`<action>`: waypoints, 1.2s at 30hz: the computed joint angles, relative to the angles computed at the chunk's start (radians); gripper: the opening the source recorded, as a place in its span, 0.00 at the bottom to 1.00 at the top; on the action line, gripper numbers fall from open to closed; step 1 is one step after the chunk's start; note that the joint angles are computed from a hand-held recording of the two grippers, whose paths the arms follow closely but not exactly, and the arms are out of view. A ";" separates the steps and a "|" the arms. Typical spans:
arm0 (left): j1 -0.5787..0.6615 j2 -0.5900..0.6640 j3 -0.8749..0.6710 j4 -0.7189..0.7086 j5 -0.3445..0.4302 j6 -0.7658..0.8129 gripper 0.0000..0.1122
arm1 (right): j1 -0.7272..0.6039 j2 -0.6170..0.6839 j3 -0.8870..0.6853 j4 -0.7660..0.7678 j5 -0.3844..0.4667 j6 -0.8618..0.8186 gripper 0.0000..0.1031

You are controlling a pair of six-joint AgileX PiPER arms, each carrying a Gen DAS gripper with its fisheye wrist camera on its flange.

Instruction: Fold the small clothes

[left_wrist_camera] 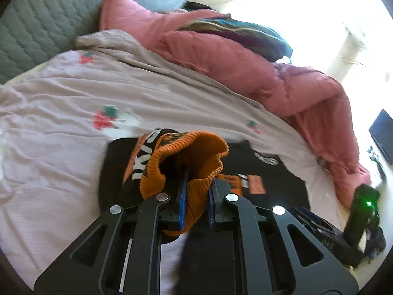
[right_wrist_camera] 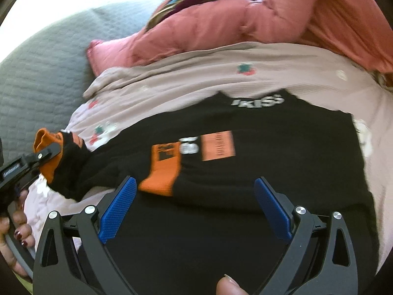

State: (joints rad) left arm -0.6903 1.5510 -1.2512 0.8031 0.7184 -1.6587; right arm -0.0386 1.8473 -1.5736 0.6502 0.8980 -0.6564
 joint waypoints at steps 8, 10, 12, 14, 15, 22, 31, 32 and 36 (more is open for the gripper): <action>-0.016 0.156 -0.148 -0.127 -0.074 0.170 0.06 | -0.113 0.042 -0.054 0.019 0.021 0.022 0.93; -0.024 0.191 -0.179 -0.145 -0.076 0.205 0.06 | -0.124 0.050 -0.062 0.018 0.020 0.030 0.93; -0.021 0.204 -0.187 -0.171 -0.098 0.244 0.08 | -0.134 0.055 -0.067 0.015 0.021 0.037 0.93; -0.013 0.199 -0.165 -0.210 -0.172 0.283 0.11 | -0.136 0.060 -0.070 0.012 0.023 0.043 0.93; -0.012 0.196 -0.160 -0.216 -0.189 0.291 0.11 | -0.137 0.060 -0.069 0.013 0.025 0.042 0.93; -0.026 0.147 -0.111 -0.102 -0.216 0.177 0.25 | -0.102 0.048 -0.045 0.003 0.050 0.025 0.93; -0.015 0.145 -0.136 -0.086 0.172 0.112 0.44 | 0.037 0.017 0.036 0.034 0.138 -0.013 0.93; -0.012 0.139 -0.130 -0.078 0.201 0.101 0.46 | 0.051 0.020 0.031 0.034 0.148 -0.008 0.93; 0.011 0.100 -0.080 -0.072 0.208 0.044 0.52 | 0.119 0.046 0.001 0.025 0.175 0.033 0.93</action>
State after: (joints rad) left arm -0.6788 1.6512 -1.3315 0.7312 0.9265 -1.6145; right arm 0.0802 1.8938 -1.5723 0.6750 1.0732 -0.6230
